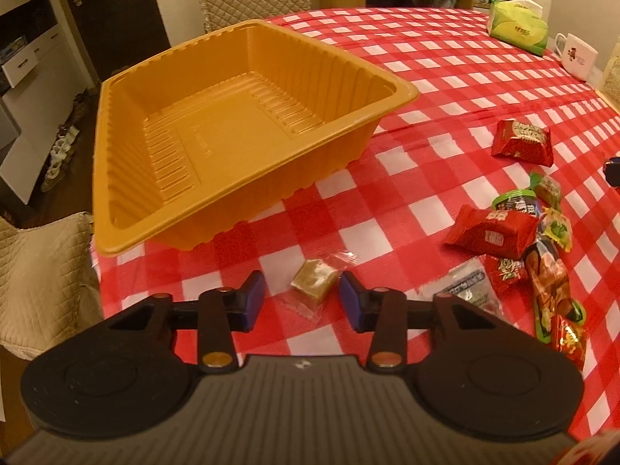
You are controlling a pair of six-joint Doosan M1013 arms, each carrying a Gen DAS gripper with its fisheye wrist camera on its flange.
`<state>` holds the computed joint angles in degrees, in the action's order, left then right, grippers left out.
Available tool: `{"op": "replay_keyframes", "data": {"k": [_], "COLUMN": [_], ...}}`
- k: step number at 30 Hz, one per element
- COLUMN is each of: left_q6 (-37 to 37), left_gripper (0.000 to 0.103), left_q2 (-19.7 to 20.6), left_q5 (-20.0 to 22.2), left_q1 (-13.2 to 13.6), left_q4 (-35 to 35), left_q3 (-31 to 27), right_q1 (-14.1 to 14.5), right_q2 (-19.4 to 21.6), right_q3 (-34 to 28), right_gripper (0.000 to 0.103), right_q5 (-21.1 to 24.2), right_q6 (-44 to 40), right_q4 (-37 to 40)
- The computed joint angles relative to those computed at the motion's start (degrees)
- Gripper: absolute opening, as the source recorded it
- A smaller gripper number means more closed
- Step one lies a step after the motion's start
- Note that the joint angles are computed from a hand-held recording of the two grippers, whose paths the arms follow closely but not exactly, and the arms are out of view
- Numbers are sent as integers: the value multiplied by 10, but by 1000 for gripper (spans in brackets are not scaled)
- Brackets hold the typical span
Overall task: Organize snacks
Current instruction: 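Carry the red packet in the right gripper while the left carries the clear candy to the tray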
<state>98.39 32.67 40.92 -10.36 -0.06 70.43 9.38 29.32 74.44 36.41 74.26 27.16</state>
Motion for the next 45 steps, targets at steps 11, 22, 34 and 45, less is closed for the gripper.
{"op": "replay_keyframes", "data": {"k": [11,22,34,45], "left_q6": [60,83,38,-49], "left_gripper": [21,19,19,19], "left_q2": [5,-24,-26,36], "left_q5": [11,15,9,62], "left_q1": [4,16,28,39], "left_q4": [-54,-124,-116,-54], "left_q3": [-10,2,-46,-141], "right_q1": [9,22,44,69], "right_q2": [7,27,86,173], "right_q3": [-16,-58,-174,-325], "right_gripper": [25,25,25,25], "right_q5": [13,31,77,123], "right_q6": [12,-10,-56,-24], "right_q4": [-3,22,85,55]}}
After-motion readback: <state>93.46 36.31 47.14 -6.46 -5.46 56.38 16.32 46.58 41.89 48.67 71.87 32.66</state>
